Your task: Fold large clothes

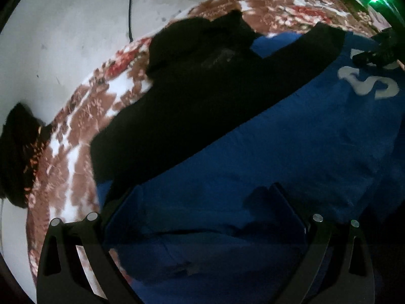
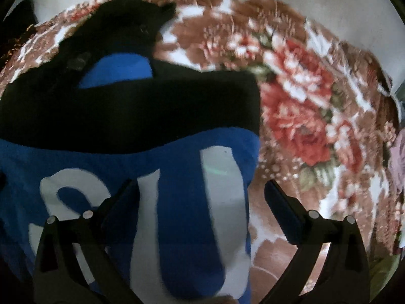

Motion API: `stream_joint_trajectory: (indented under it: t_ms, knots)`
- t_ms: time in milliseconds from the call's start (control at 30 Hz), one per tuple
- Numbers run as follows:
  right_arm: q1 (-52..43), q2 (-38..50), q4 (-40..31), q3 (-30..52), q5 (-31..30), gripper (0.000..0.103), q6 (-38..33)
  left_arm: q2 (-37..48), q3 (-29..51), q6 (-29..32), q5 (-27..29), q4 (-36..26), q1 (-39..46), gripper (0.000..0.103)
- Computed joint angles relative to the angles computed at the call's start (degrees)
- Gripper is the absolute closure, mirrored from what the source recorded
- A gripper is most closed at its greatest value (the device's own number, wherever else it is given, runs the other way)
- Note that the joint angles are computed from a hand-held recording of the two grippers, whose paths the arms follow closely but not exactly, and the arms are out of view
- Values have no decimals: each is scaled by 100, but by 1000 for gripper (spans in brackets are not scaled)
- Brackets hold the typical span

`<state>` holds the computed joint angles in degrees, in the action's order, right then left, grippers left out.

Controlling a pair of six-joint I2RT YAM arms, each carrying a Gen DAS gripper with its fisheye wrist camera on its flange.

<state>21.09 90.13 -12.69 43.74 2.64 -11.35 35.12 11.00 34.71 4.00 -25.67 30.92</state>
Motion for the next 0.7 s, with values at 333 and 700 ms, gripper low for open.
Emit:
stream_joint_trajectory:
  t_ms: [333,700]
  knots:
    - [901,-1793,-756,-967,307,5,603,566,360,-392,-340,66,521,5]
    - [1398,-2201,-425,-1555,955,5,716,-195,280,180,772,-518,1900,5]
